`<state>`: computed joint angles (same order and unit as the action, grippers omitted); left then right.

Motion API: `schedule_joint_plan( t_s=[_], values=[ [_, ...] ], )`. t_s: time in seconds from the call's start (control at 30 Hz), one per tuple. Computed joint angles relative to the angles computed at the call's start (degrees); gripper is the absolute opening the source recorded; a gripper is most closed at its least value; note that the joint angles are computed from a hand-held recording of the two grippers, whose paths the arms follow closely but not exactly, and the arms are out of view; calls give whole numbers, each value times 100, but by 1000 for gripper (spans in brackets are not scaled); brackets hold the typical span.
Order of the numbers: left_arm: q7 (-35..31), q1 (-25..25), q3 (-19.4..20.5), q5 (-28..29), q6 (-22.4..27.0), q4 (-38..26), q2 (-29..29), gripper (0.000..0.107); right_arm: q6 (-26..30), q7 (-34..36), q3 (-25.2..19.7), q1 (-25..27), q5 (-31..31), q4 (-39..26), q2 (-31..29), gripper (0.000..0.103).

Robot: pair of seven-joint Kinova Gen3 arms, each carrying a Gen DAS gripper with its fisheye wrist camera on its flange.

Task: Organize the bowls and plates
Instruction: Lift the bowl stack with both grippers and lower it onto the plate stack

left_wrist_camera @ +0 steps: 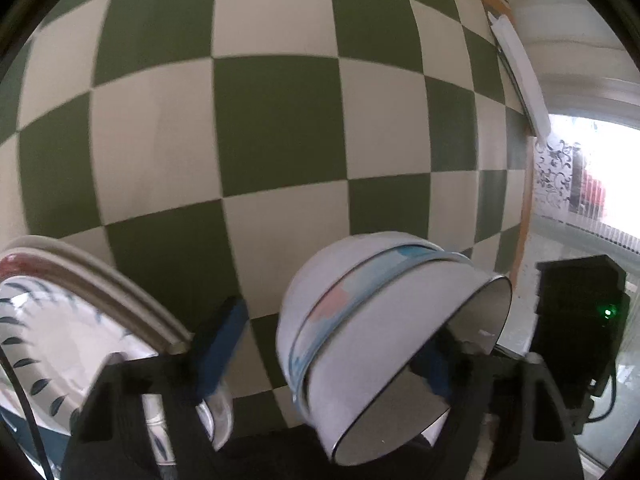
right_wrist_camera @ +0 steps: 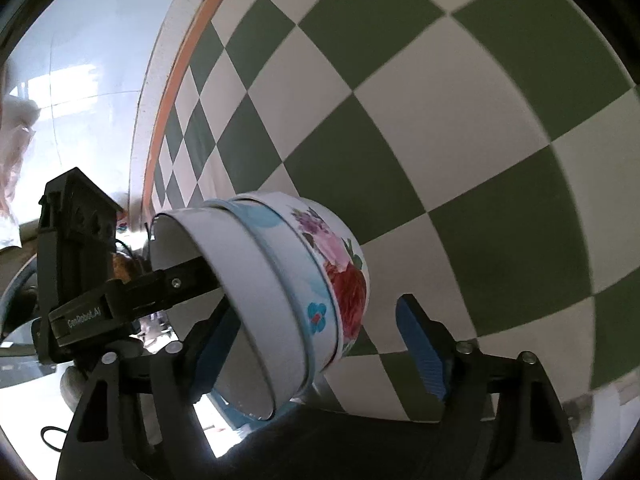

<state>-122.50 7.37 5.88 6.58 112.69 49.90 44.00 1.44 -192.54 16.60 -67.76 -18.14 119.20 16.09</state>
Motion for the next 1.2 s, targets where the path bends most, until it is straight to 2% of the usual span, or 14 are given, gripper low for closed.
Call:
schedule_joint_plan(
  t_s=[0.03, 0.07, 0.13, 0.17, 0.27, 0.4, 0.5, 0.63, 0.7, 0.8, 1.03, 1.13, 1.2],
  values=[
    [43, -50, 67, 53, 113, -40, 69, 56, -214, -9, -155, 115, -18, 58, 62, 74],
    [34, -41, 28, 103, 133, -43, 77, 56, -404, 39, -269, 201, -94, 120, 104, 71],
    [-52, -56, 40, 99, 32, 57, 11, 56, -766, 31, -679, 547, -126, 205, 231, 56],
    [-96, -73, 51, 115, 14, 54, 15, 56, -820, 73, -768, 626, -201, 214, 271, 56],
    [-198, -153, 77, 214, -39, 86, 1, 56, -1008, 342, -717, 539, -517, 240, 355, 56],
    [-468, -203, 85, 218, -440, 449, -284, 56, -836, 825, -488, 347, -809, 119, 394, 55],
    [-571, -211, 81, 229, -643, 614, -419, 56, -785, 1086, -551, 437, -946, 29, 438, 54],
    [-631, -260, 81, 294, -708, 653, -479, 56, -577, 1508, -245, 226, -1247, -128, 482, 53],
    [-649, -269, 82, 311, -716, 649, -499, 56, -350, 1691, 57, 13, -1330, -243, 489, 52],
    [-703, -278, 87, 336, -833, 742, -584, 56, 73, 1677, 446, -203, -1061, -456, 522, 50],
    [-664, -365, 79, 457, -901, 840, -646, 55, 297, 1355, 318, 16, -447, -681, 597, 50],
    [-675, -410, 85, 504, -937, 853, -712, 56, 407, 1170, 580, -222, -128, -419, 268, 50],
    [-666, -454, 95, 570, -917, 799, -726, 56, 477, 1094, 573, -150, 69, -555, 283, 50]
  ],
)
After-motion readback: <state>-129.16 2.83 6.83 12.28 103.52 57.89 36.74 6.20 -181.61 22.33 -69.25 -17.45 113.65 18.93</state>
